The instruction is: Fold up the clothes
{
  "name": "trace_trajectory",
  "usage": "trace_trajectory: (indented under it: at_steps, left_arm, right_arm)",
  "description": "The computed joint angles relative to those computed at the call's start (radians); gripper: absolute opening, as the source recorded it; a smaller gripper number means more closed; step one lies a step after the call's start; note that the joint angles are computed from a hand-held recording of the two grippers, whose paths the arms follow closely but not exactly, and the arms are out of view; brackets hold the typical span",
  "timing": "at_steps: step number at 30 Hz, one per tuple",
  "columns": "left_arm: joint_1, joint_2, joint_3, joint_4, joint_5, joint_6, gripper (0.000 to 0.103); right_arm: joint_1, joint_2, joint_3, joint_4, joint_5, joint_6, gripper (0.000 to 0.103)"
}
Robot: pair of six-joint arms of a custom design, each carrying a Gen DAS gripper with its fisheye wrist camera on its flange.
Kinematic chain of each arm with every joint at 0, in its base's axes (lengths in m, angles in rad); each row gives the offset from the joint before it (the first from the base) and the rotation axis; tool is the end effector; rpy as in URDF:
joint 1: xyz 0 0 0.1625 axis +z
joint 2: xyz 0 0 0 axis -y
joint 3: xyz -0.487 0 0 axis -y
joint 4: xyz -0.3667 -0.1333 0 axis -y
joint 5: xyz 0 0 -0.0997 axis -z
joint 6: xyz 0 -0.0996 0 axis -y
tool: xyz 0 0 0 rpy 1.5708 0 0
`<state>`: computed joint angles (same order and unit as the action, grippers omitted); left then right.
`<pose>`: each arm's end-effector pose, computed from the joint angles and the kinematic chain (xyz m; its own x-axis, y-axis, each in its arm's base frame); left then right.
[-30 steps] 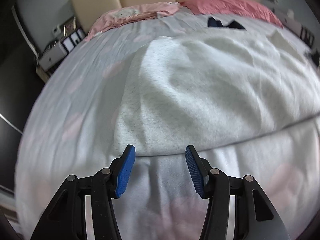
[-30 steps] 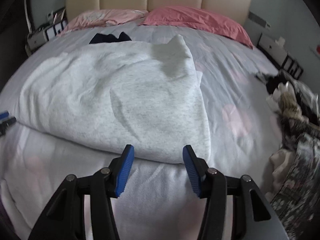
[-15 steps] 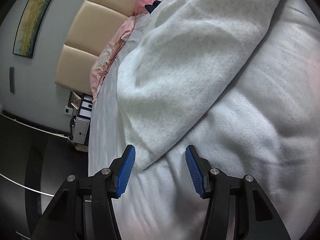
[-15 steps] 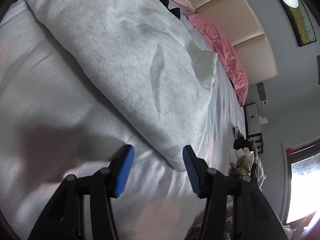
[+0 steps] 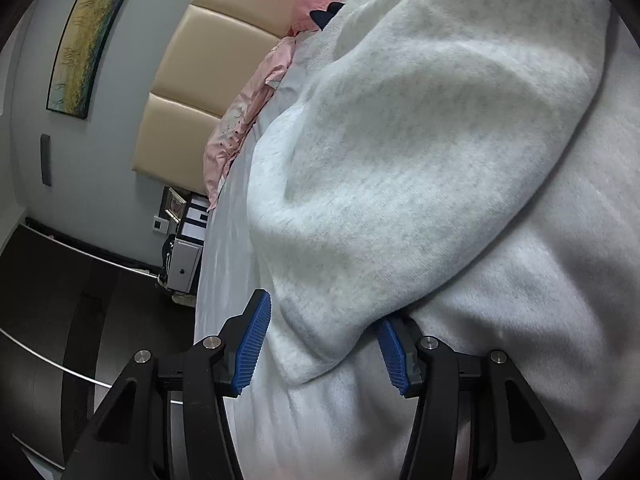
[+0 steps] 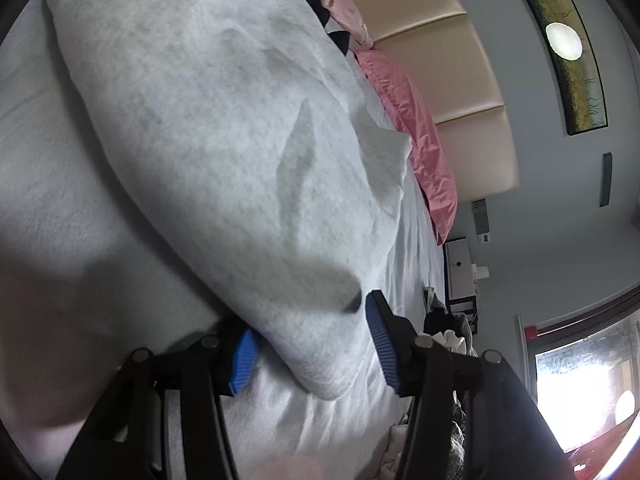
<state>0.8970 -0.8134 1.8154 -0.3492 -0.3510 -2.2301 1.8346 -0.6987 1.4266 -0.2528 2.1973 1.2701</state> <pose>-0.1000 -0.4888 0.1490 0.1790 -0.1133 -0.9773 0.3877 0.9211 -0.0358 0.2477 -0.6300 0.1062 0.3858 -0.5083 0.7699 -0.8415 0.1482 0.5195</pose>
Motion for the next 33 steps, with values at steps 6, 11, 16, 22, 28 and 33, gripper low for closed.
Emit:
trace_trajectory:
  at_steps: [6, 11, 16, 22, 28, 33]
  left_arm:
    - [0.007, 0.004, -0.005, -0.002, 0.027, -0.024, 0.032]
    - [-0.008, -0.029, 0.017, -0.086, 0.048, 0.019, 0.016]
    - [-0.047, -0.067, 0.028, -0.105, 0.054, -0.010, 0.010]
    - [-0.102, -0.103, 0.052, -0.132, 0.007, 0.020, 0.006]
    - [-0.191, -0.171, 0.127, -0.262, -0.078, 0.158, 0.006]
    - [-0.302, -0.222, 0.195, -0.409, -0.189, 0.309, 0.006]
  right_arm:
    - [-0.004, 0.006, 0.015, -0.051, -0.050, 0.016, 0.032]
    - [0.000, 0.001, 0.031, -0.068, -0.060, 0.020, 0.016]
    - [0.017, -0.030, 0.035, -0.051, -0.097, 0.076, 0.013]
    - [0.043, -0.060, 0.025, -0.005, -0.121, 0.037, 0.012]
    - [0.085, -0.118, 0.022, 0.111, -0.105, 0.007, 0.011]
    - [0.117, -0.162, 0.012, 0.263, -0.030, 0.006, 0.012]
